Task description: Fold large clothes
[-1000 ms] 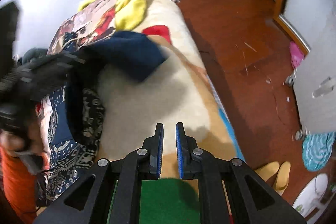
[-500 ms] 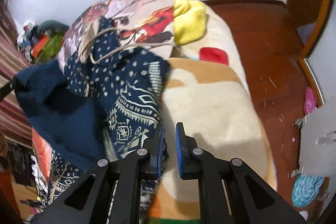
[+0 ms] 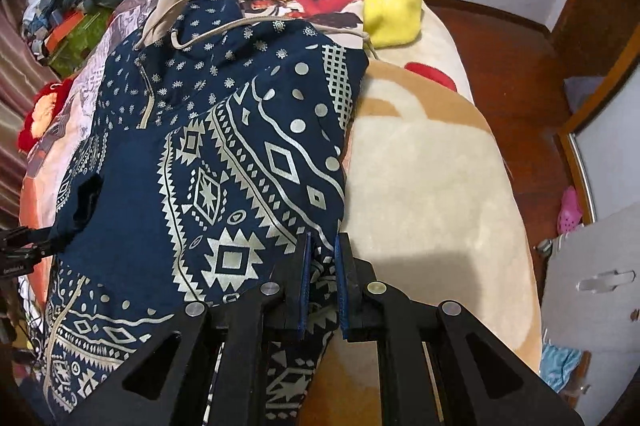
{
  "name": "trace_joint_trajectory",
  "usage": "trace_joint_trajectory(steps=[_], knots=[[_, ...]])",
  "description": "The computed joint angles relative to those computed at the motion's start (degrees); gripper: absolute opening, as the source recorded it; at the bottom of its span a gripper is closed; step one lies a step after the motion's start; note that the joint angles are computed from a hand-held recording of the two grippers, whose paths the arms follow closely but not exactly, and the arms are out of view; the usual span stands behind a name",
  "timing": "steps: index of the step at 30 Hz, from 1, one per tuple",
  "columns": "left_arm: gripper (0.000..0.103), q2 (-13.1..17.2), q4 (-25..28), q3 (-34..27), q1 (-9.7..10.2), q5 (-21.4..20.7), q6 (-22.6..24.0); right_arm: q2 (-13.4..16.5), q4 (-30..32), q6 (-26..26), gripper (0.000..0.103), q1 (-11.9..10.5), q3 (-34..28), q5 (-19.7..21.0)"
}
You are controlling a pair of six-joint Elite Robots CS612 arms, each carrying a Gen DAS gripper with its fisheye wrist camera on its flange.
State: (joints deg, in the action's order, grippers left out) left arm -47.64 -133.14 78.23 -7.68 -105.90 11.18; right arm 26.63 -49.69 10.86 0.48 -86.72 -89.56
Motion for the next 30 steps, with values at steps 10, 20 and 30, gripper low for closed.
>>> trace_joint_trajectory(steps=[10,20,30], knots=[[0.073,0.63,-1.23,-1.96,-2.92,-3.63,3.06,-2.23,1.57,-0.54,0.008,-0.16,1.31,1.48],[0.014,2.33,-12.96,-1.81,-5.32,7.51,0.77,-2.73,-0.56,0.89,0.008,-0.54,1.99,0.57],[0.013,3.30,-18.97,-6.02,-1.13,2.19,-6.38,-3.99,-5.84,-0.35,0.008,0.17,8.16,0.28]])
